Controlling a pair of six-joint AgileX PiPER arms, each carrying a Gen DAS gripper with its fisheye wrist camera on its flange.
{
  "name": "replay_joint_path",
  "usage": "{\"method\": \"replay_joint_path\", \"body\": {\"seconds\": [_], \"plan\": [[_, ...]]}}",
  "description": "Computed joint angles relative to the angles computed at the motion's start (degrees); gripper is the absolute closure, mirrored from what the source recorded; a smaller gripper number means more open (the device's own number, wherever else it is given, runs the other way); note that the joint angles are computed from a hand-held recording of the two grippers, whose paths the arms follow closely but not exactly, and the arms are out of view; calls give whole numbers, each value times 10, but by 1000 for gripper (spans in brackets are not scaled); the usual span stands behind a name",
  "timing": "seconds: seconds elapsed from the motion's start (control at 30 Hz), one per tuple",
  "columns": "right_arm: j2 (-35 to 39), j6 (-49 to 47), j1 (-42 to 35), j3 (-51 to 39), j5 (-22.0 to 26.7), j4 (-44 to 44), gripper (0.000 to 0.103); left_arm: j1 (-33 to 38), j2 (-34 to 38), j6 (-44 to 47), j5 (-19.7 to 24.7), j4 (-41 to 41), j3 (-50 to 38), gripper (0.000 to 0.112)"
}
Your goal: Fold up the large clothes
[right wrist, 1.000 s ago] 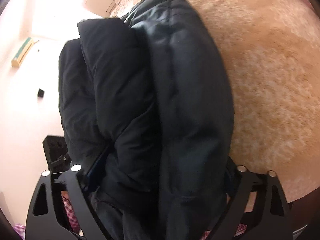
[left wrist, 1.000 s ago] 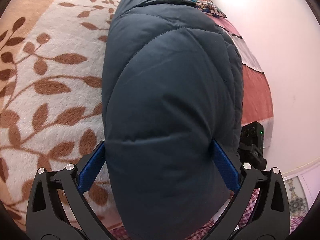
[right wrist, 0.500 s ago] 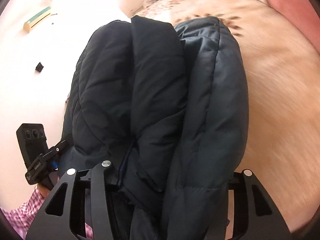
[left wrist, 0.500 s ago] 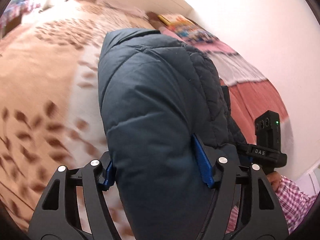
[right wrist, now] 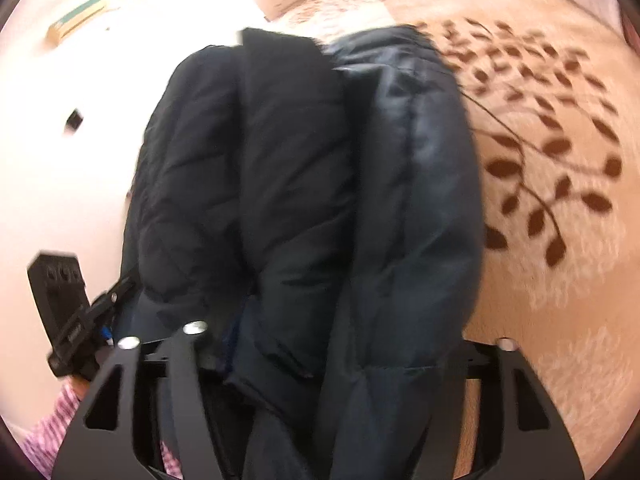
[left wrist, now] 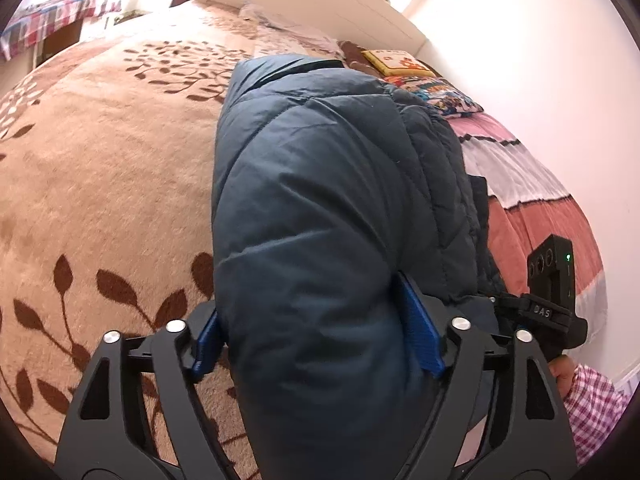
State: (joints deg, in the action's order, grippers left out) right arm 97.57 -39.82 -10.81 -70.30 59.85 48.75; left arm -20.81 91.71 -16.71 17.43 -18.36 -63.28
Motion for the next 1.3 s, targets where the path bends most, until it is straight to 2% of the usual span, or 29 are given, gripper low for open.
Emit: {"method": "replay_joint_path", "body": {"seconds": [0.07,0.13,0.3,0.37,0.5,0.57,0.6,0.67,0.8,0.87,1.07,1.3], "plan": [[15,27,-3,-18,-5,-10,22,-3,-10,-53,18,49,-4,32],[23,30,-18,-35,15,-10,22,-12,-22,-123,49,121,-13,32],[9,47,-60,-81,60,-11,22,-29,-82,-198,92,209,1,32],[-18,39,-91,-69,69,-7,22,-41,-106,-226,112,241,4,32],[-106,9,-127,-26,52,-33,24,-74,-170,-300,147,304,37,32],[-163,-11,-128,10,43,-45,43,-99,-187,-346,164,337,45,32],[-184,-20,-128,23,45,-51,47,-110,-196,-366,169,351,56,32],[-223,-34,-116,61,36,-66,65,-135,-215,-399,170,368,78,32],[-246,8,-65,79,14,-128,88,-171,-234,-415,163,375,106,32],[-229,40,-39,95,-23,-167,91,-178,-236,-403,158,370,116,32],[-208,118,-12,124,-53,-221,91,-161,-233,-344,143,292,142,32],[-216,172,-11,102,-28,-228,91,-218,-218,-442,213,386,116,32]]}}
